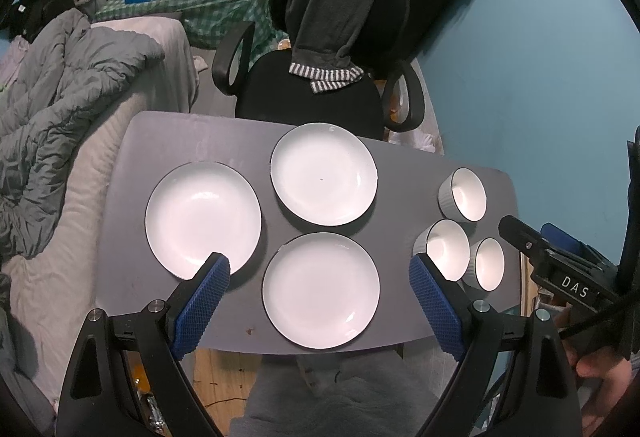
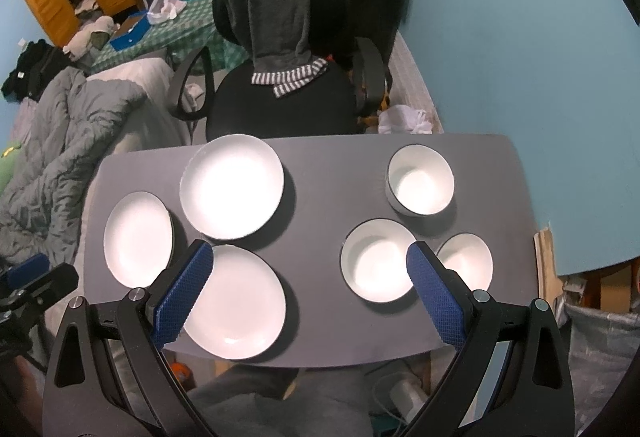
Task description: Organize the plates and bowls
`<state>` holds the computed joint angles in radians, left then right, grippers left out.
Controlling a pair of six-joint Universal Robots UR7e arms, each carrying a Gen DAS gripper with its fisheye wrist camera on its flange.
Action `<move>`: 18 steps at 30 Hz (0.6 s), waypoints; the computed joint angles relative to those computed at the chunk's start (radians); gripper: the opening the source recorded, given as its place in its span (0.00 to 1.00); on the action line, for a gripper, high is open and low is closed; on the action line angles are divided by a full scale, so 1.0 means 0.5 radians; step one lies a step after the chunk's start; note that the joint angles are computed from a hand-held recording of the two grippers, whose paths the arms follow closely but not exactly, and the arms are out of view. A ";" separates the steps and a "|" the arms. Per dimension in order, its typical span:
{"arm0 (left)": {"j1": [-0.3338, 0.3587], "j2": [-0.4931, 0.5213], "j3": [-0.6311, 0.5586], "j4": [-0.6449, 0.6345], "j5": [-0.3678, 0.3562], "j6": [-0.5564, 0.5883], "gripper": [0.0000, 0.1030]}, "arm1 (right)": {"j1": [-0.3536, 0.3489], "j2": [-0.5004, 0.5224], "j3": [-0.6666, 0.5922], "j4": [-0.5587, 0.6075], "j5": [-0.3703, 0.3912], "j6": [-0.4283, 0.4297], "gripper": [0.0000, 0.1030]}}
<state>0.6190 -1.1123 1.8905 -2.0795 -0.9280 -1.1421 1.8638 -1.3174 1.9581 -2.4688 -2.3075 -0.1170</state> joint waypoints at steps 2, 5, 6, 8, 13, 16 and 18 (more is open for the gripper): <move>0.016 -0.008 0.010 -0.005 -0.004 0.014 0.89 | -0.012 0.003 0.000 -0.006 0.023 -0.021 0.94; 0.041 -0.019 0.035 -0.020 -0.007 0.044 0.89 | -0.037 0.012 0.005 -0.038 0.070 -0.087 0.94; 0.050 -0.024 0.048 -0.031 -0.007 0.060 0.89 | -0.048 0.016 0.012 -0.063 0.089 -0.124 0.94; 0.073 -0.032 0.080 -0.063 -0.012 0.101 0.89 | -0.067 0.036 0.012 -0.087 0.110 -0.201 0.94; 0.135 -0.061 0.192 -0.185 -0.035 0.175 0.89 | -0.121 0.100 0.010 -0.068 0.126 -0.383 0.94; 0.177 -0.065 0.258 -0.283 -0.063 0.235 0.89 | -0.170 0.140 0.008 -0.023 0.156 -0.433 0.94; 0.197 -0.057 0.287 -0.313 -0.070 0.270 0.89 | -0.212 0.166 0.002 0.021 0.187 -0.432 0.94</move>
<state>0.7175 -1.1408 2.0342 -2.2360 -0.9632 -1.0073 1.7577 -1.2345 1.9591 -2.4584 -2.2140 -0.3332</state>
